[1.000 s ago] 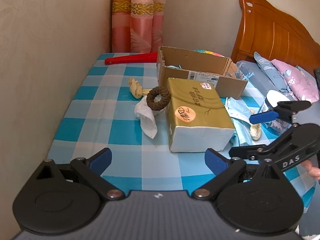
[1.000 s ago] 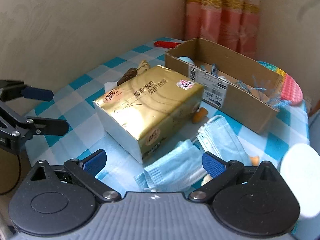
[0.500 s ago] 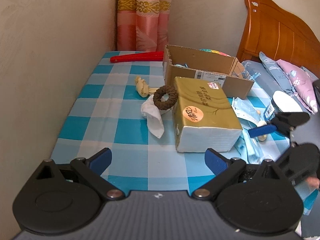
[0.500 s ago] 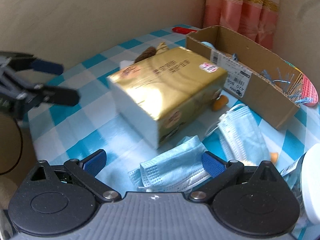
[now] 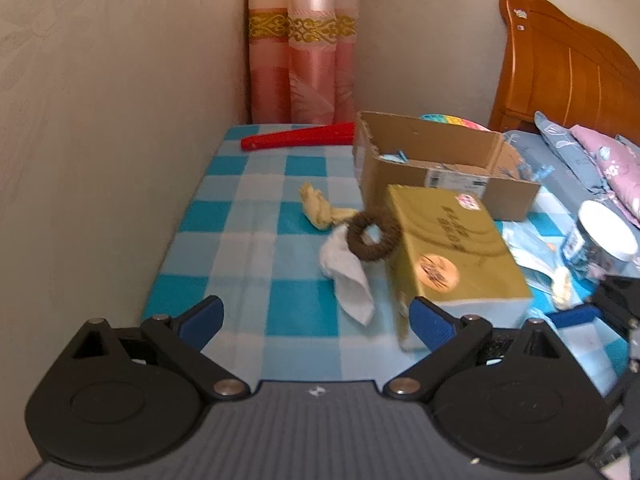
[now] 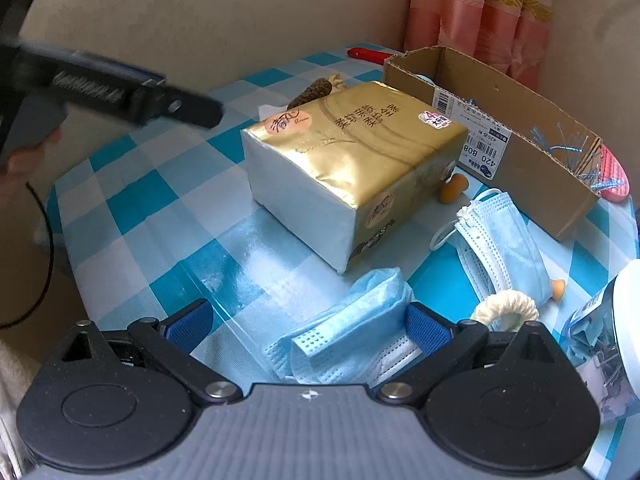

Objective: Organize soft objects
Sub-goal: 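Move the left gripper to the white tissue and close on it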

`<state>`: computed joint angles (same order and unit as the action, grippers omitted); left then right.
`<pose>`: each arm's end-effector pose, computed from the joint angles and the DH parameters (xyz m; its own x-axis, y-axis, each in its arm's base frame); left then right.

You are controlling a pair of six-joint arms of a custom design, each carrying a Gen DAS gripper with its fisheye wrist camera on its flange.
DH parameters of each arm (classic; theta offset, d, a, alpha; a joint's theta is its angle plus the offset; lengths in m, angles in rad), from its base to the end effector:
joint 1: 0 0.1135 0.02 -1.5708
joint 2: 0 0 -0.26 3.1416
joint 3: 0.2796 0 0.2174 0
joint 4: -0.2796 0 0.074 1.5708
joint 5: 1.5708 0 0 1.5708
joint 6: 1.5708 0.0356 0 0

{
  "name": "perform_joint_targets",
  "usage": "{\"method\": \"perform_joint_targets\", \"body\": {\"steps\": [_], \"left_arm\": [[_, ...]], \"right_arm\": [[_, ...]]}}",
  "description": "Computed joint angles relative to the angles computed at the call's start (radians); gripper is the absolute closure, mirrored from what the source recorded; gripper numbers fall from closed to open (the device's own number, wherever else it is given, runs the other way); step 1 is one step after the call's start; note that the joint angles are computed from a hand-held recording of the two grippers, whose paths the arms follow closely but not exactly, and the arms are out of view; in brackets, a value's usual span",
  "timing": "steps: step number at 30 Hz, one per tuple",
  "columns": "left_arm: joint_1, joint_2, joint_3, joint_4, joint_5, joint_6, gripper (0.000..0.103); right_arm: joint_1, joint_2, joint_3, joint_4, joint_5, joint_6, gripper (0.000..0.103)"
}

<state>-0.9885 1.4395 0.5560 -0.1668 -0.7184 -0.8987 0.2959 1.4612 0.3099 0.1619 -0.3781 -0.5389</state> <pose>0.1378 -0.1667 0.1604 -0.6482 -0.0867 -0.7565 -0.0939 0.9950 -0.0336 0.1782 0.0681 0.1160 -0.4475 -0.6350 -0.6297 -0.8093 0.5872 -0.0171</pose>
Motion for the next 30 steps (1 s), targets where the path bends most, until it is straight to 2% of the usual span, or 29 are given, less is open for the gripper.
{"method": "perform_joint_targets", "body": {"steps": [11, 22, 25, 27, 28, 30], "left_arm": [[0.173, 0.092, -0.025, 0.286, 0.131, 0.325, 0.006], [0.282, 0.219, -0.006, 0.398, 0.223, 0.416, 0.007], [0.312, 0.228, -0.029, 0.457, 0.269, 0.422, 0.022], [0.328, 0.224, -0.039, 0.48, 0.295, 0.425, 0.037], [0.331, 0.222, -0.043, 0.49, 0.304, 0.424, 0.042], [0.335, 0.217, -0.049, 0.502, 0.325, 0.432, 0.063]], "right_arm": [[0.014, 0.035, 0.017, 0.007, 0.008, 0.023, 0.0], [0.066, 0.044, 0.002, 0.045, 0.064, 0.038, 0.0], [0.065, 0.052, 0.002, 0.052, 0.06, 0.041, 0.0], [0.066, 0.054, 0.003, 0.054, 0.062, 0.042, 0.0], [0.066, 0.054, 0.003, 0.054, 0.062, 0.042, 0.0], [0.063, 0.054, 0.003, 0.054, 0.059, 0.041, 0.0]]}}
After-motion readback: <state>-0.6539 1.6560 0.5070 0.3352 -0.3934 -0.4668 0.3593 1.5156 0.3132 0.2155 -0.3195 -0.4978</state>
